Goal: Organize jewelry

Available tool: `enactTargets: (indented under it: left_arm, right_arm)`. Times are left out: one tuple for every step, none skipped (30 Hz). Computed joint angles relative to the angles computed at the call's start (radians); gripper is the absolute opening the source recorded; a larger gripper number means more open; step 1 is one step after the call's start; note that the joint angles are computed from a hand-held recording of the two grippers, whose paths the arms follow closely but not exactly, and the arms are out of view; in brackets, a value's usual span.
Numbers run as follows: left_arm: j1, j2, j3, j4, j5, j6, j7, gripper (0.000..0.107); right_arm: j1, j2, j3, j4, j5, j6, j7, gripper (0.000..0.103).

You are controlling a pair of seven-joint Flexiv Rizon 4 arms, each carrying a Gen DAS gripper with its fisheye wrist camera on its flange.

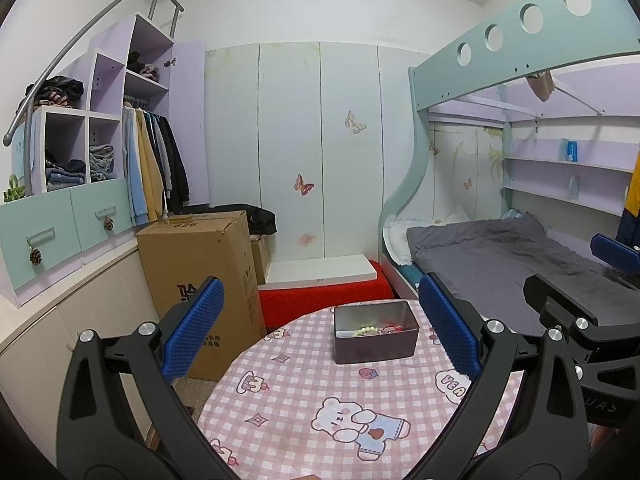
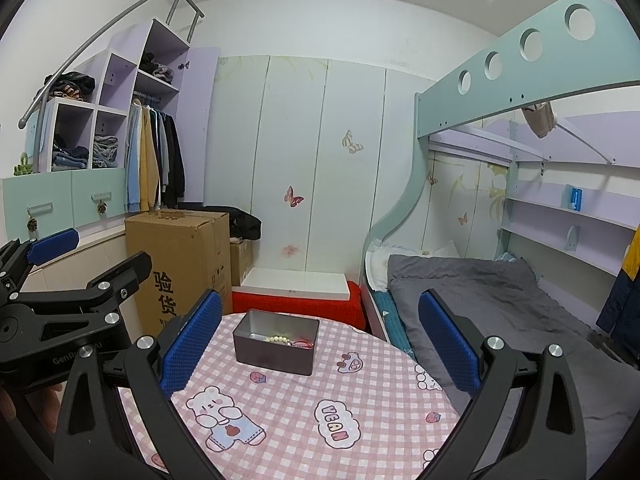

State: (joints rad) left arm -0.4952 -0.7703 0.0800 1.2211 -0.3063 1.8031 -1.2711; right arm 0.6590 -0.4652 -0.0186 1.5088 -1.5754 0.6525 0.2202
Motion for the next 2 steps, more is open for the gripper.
enactTargets:
  left_arm:
    - [-0.009,-0.008,0.015,-0.013,-0.007,-0.013,0.000,0.096]
    - [-0.016,-0.015,0.028,-0.023,-0.011,-0.024,-0.003,0.096]
  right_arm:
    - [-0.002,-0.004,0.001,-0.004,0.008,0.002,-0.004,0.095]
    - [-0.003,-0.008,0.001,-0.005,0.017,0.005,-0.007,0.095]
